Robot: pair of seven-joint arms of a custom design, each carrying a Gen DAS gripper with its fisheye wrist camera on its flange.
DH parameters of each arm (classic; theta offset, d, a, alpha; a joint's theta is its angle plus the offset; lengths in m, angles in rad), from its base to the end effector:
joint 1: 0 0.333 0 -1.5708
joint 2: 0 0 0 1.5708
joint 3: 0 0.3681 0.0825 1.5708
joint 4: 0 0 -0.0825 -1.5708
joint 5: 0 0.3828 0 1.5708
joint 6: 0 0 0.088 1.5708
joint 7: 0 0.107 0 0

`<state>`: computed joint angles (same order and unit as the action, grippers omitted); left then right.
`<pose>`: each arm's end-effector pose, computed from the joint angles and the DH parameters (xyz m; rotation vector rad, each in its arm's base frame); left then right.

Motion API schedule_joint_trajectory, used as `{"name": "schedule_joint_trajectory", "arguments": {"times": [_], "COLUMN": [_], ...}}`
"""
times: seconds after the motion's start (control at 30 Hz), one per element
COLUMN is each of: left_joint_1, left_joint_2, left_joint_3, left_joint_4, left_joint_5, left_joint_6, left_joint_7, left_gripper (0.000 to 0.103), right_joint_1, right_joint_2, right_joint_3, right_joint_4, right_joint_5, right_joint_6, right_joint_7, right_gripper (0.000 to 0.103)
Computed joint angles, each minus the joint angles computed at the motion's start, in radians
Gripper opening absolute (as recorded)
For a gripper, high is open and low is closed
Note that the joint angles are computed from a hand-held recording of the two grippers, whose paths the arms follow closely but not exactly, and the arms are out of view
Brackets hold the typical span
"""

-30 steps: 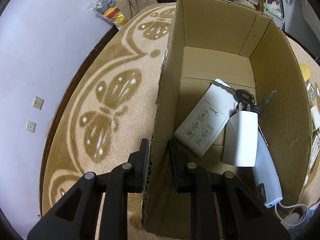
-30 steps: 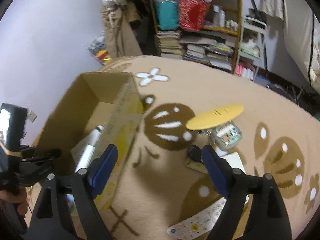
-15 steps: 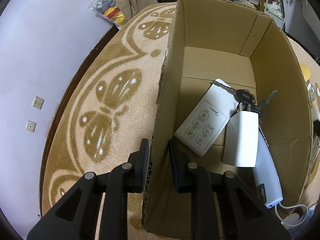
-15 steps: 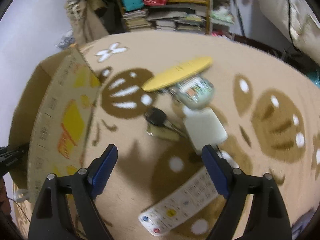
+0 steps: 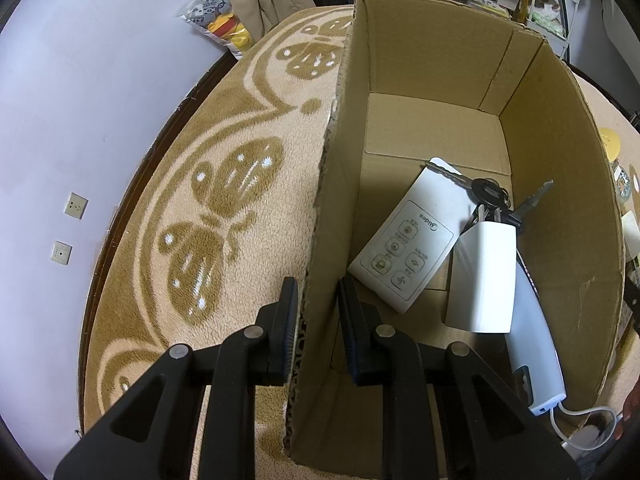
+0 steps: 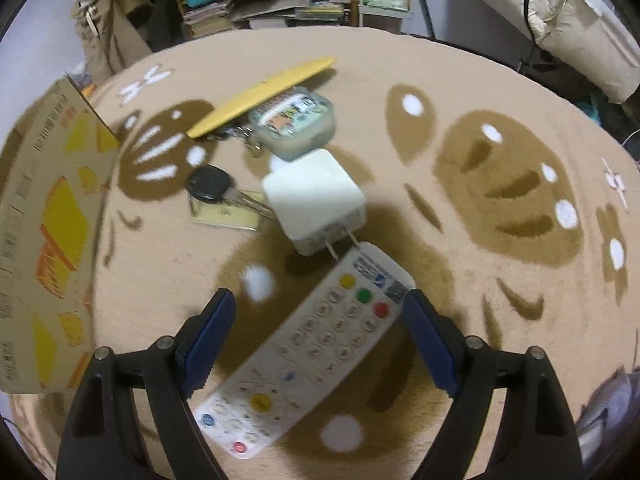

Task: Organize rigid objects
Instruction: 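Move the right tool back to the pile above the white JSCN remote, then close the right tool on the white JSCN remote control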

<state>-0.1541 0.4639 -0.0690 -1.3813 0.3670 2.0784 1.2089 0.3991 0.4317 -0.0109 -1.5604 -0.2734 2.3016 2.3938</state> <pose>0.7284 -0.1351 0.5205 -1.9576 1.9420 -0.0807 0.6761 0.2719 0.4772 -1.7140 2.2803 -0.4123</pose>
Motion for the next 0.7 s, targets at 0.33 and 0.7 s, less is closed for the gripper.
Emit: {"name": "schedule_joint_trajectory", "arguments": {"times": [0.33,0.7], "left_joint_1": [0.000,-0.002], "left_joint_2": [0.000,-0.001], "left_joint_3": [0.000,0.001], "left_joint_4": [0.000,-0.001], "left_joint_5": [0.000,0.003], "left_joint_6": [0.000,-0.002], "left_joint_7": [0.000,0.000], "left_gripper": [0.021,0.021], "right_joint_1": [0.001,0.053], "right_joint_2": [0.009,0.044], "right_joint_3": [0.007,-0.016], "right_joint_4": [-0.004,0.041], "right_joint_5": [0.036,-0.048], "right_joint_6": [-0.015,-0.053], "right_joint_7": [0.018,0.120], "right_gripper": [0.091,0.080]}}
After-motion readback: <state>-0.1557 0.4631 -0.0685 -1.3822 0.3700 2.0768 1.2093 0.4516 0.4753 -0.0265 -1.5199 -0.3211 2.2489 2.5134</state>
